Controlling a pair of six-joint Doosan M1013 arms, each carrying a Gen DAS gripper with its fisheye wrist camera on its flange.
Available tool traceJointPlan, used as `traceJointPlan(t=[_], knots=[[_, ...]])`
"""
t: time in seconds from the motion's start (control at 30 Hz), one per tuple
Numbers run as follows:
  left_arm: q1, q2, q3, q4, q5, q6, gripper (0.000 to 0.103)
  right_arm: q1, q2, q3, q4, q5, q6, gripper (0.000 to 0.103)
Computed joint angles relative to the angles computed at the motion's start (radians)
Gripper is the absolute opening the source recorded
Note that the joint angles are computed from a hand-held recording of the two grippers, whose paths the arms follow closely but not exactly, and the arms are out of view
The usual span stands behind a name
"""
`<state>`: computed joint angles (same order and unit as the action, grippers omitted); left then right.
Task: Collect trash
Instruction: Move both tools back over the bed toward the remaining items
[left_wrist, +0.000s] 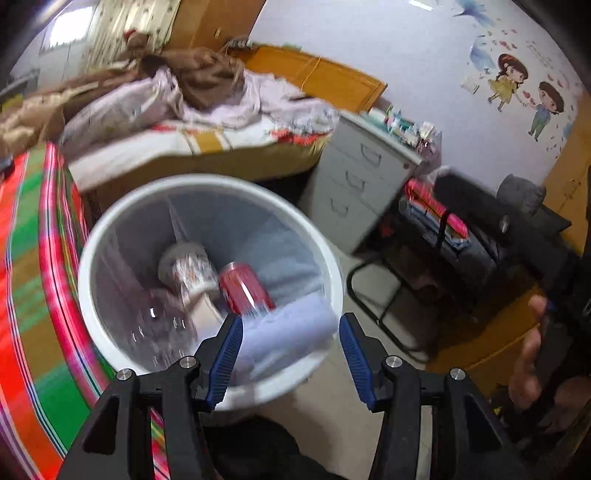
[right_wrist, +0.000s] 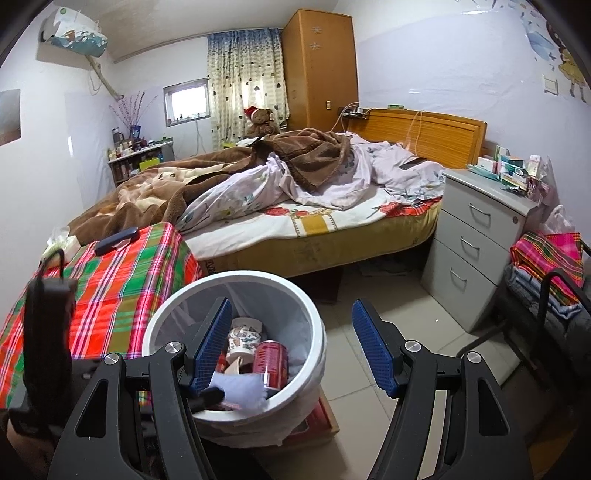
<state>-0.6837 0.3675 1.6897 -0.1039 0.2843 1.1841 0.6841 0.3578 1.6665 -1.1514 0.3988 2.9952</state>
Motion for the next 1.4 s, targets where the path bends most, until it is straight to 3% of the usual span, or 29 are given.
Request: traceJointPlan(t=[0.07,0.17,0.5,0.7,0.9,1.2,1.4], knots=[[-0.002,-0.013,0.009,0.141,-0.007,-0.146,0.054,0.0,0.004,-0.003,0.006,0.001,-0.007,0.069],[-0.013,-0.035,0.022,0.447,0.017,-0.439,0.054,0.005,0.011,-0.014,0.028,-0.001,-0.029,0.069],[-0.001,-0.111,0.088,0.752,0.052,-0.758,0.054,0.028,0.039,-0.055,0.134,-0.027,-0.147,0.069],[0.001,-0.162,0.14,0.999,0.139,-0.996,0.054,0.049,0.062,-0.093,0.209,-0.042,-0.242,0.069],[0.022,-0.213,0.2,1.089,0.184,-1.105,0.054,0.072,0.091,-0.138,0.299,-0.055,-0.352,0.069],[0.073,-0.279,0.275,1.143,0.194,-1.205,0.054,0.102,0.133,-0.205,0.482,-0.08,-0.581,0.069],[0.107,-0.315,0.324,1.186,0.258,-1.299,0.054,0.114,0.176,-0.268,0.718,-0.083,-0.825,0.069]])
